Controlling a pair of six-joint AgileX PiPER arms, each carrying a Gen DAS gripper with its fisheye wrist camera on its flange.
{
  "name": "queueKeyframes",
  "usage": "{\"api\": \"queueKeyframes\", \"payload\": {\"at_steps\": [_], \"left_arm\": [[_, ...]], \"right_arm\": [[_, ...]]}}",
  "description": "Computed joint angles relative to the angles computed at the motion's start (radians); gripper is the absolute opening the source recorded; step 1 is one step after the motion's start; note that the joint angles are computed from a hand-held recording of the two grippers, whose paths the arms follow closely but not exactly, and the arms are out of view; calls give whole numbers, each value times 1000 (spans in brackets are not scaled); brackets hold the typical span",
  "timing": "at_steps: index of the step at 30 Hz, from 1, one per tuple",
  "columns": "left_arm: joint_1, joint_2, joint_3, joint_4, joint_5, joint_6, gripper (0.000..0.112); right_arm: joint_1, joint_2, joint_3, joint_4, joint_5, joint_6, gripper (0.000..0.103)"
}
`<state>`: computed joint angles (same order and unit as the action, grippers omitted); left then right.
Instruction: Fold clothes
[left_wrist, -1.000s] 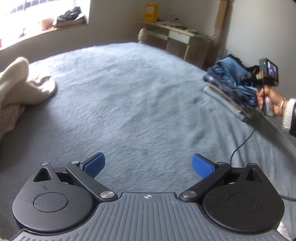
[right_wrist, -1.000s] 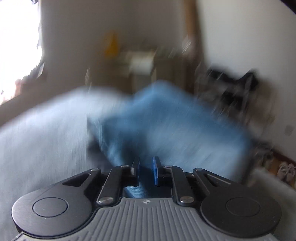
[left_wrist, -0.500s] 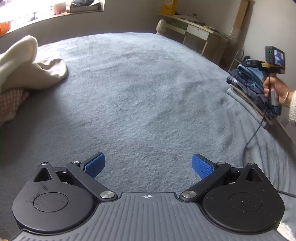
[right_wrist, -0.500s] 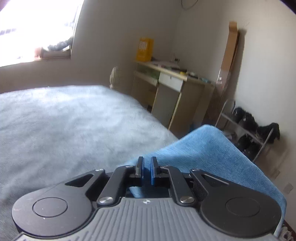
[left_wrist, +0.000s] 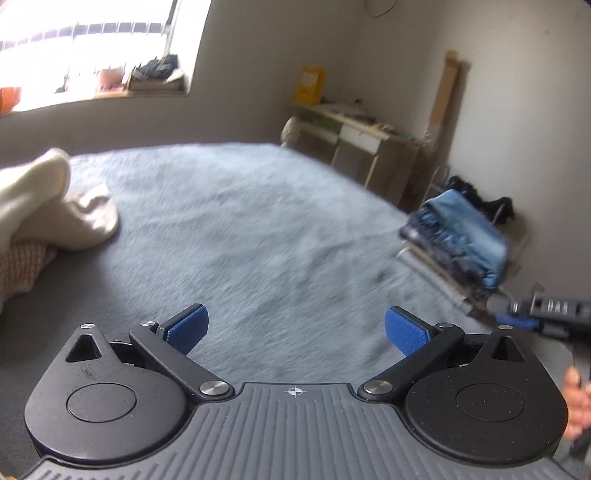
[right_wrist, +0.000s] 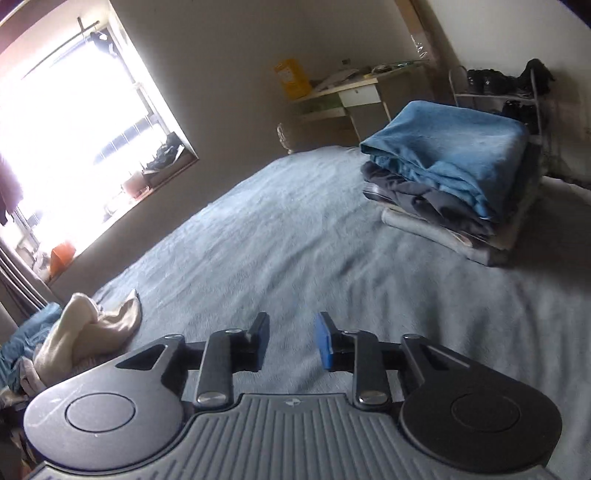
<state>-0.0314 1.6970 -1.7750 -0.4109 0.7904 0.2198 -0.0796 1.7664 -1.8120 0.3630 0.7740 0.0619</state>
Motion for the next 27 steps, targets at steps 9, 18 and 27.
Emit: {"api": "queueKeyframes", "payload": {"at_steps": [9,18,27], "left_arm": [[-275,-73,-117,310,152,-370,103],[-448,-72,-165,509,185,-592,103],[-576,-92,-118,713,139,-714,103]], "right_arm": [[-17,-291,103,-265,86,73,103],[17,-417,169,-541,156,239,103],[68,-452,168,-757,240,366,103]]}}
